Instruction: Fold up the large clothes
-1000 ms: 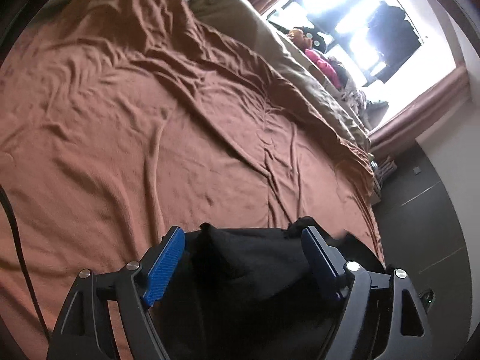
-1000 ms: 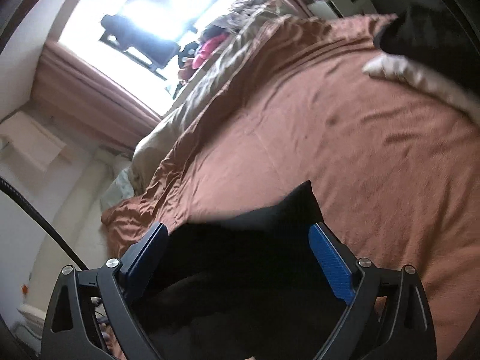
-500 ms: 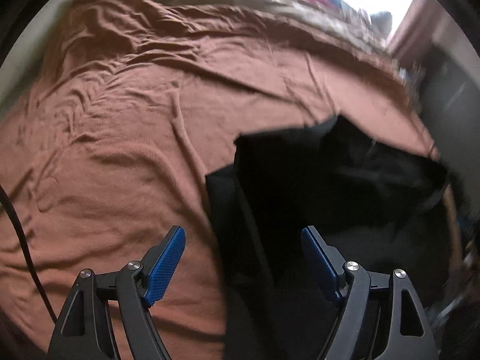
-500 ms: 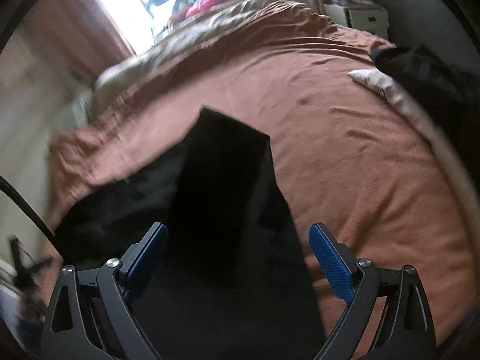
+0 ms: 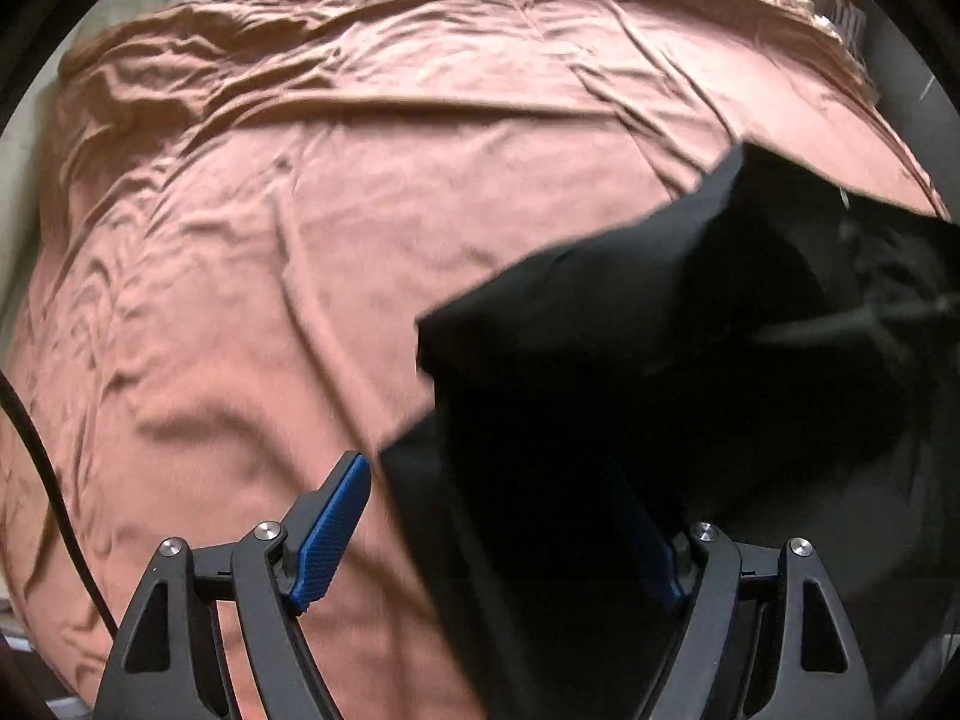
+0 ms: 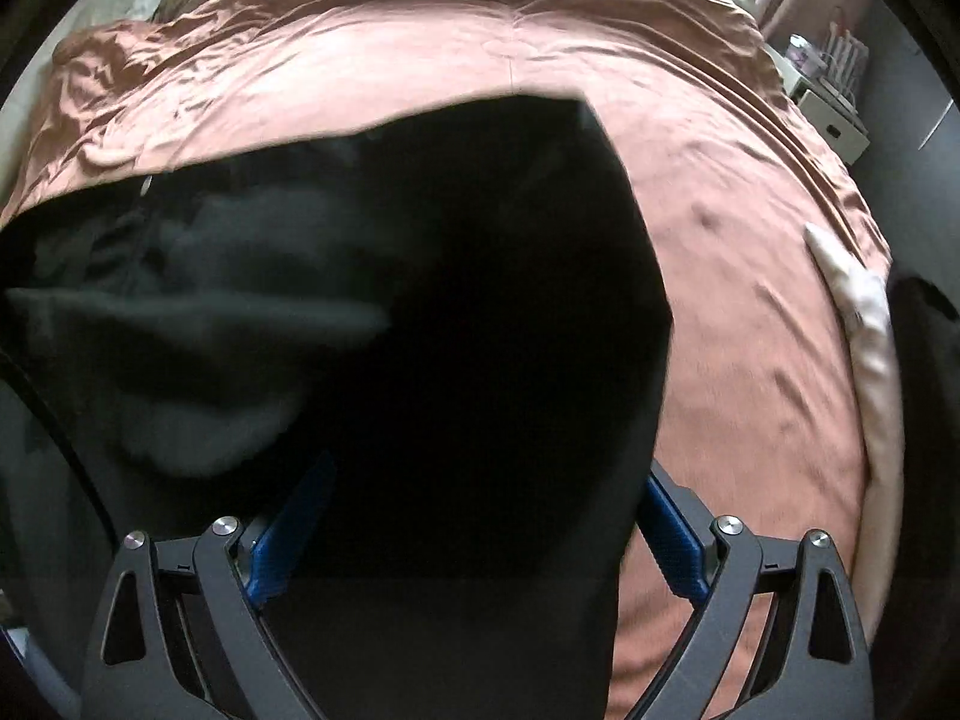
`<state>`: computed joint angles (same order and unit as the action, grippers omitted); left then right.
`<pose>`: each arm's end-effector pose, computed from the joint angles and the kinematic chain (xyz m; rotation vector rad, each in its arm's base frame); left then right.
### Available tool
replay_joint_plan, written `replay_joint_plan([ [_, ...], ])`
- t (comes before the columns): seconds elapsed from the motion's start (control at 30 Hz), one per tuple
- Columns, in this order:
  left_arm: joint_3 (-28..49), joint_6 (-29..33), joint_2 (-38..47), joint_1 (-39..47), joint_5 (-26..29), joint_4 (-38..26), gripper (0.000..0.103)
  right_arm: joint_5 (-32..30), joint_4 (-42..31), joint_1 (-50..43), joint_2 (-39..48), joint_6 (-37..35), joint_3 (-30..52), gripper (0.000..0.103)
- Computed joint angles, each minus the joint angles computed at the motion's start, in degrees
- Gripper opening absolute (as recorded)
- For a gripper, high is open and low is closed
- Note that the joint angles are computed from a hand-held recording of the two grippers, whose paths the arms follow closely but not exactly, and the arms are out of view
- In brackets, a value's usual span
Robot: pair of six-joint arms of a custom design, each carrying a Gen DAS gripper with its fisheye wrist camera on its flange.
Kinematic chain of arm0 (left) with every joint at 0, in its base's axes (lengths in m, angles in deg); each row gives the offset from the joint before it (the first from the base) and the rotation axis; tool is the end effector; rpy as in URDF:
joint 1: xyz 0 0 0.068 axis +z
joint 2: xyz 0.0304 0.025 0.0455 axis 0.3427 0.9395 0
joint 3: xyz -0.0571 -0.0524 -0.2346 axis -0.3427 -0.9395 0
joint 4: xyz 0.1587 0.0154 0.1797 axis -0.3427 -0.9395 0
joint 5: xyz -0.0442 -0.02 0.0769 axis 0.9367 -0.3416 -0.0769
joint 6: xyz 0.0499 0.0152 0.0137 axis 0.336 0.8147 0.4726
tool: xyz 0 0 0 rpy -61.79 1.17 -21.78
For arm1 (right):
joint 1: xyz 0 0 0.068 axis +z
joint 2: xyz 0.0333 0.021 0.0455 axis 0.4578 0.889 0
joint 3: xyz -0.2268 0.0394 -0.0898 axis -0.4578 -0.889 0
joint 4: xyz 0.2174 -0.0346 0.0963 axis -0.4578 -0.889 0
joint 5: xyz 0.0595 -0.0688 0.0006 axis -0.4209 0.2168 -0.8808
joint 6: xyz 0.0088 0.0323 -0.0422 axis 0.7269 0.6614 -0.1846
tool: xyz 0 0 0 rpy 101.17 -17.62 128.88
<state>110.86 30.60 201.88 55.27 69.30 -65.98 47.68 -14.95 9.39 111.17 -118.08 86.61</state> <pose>0.2906 0.1995 0.0673 -0.1721 2.7900 0.0772 0.2763 -0.0767 0.2519 -0.5146 2.5921 0.1641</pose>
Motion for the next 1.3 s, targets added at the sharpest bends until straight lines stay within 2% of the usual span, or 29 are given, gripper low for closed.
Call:
replay_joint_plan([
  [0.07,3.87,-1.88,1.79,-0.67,-0.04,-0.42,0.081,0.21,1.65,1.14,2.17,2.75,2.6,0.095],
  [0.23,12.94,-7.08,5.36,-0.7,4.07,-3.12,0.081,-3.33,4.11,0.14,9.34,12.04,11.1,0.095],
  [0.37,17.43,-12.49,6.22,0.34,7.01,-4.04,0.081,-5.79,7.94,-2.03,7.77,15.71,7.98,0.095],
  [0.47,16.3,-12.93,4.43,0.99,9.13,-4.48,0.081,-8.91,7.74,-4.24,4.78,13.52,4.2,0.095],
  [0.63,8.21,-9.18,-1.69,2.75,11.61,-3.63,0.078,-15.16,3.41,-10.25,-0.06,4.14,-1.37,0.095],
  [0.83,-1.81,-3.67,-10.06,8.36,18.61,-6.67,0.075,-21.58,-5.88,-20.44,-2.93,-11.14,-5.2,0.095],
  [0.93,-7.85,0.09,-14.97,11.17,20.82,-8.27,0.074,-23.75,-12.25,-26.59,-0.94,-20.01,-4.34,0.095],
  [1.0,-11.69,3.05,-17.92,13.18,22.08,-9.33,0.07,-24.69,-17.38,-30.87,0.58,-26.26,-3.66,0.095],
  [1.17,-19.24,10.28,-23.27,19.68,24.87,-12.75,0.068,-23.82,-26.0,-40.0,6.51,-40.21,-1.54,0.093],
  [1.27,-21.93,14.19,-24.93,22.8,25.44,-14.76,0.068,-22.63,-29.07,-43.47,8.53,-44.8,-0.56,0.092],
  [1.3,-22.28,16.33,-24.57,24.0,25.54,-16.21,0.068,-22.41,-30.35,-43.36,10.59,-44.85,2.03,0.092],
])
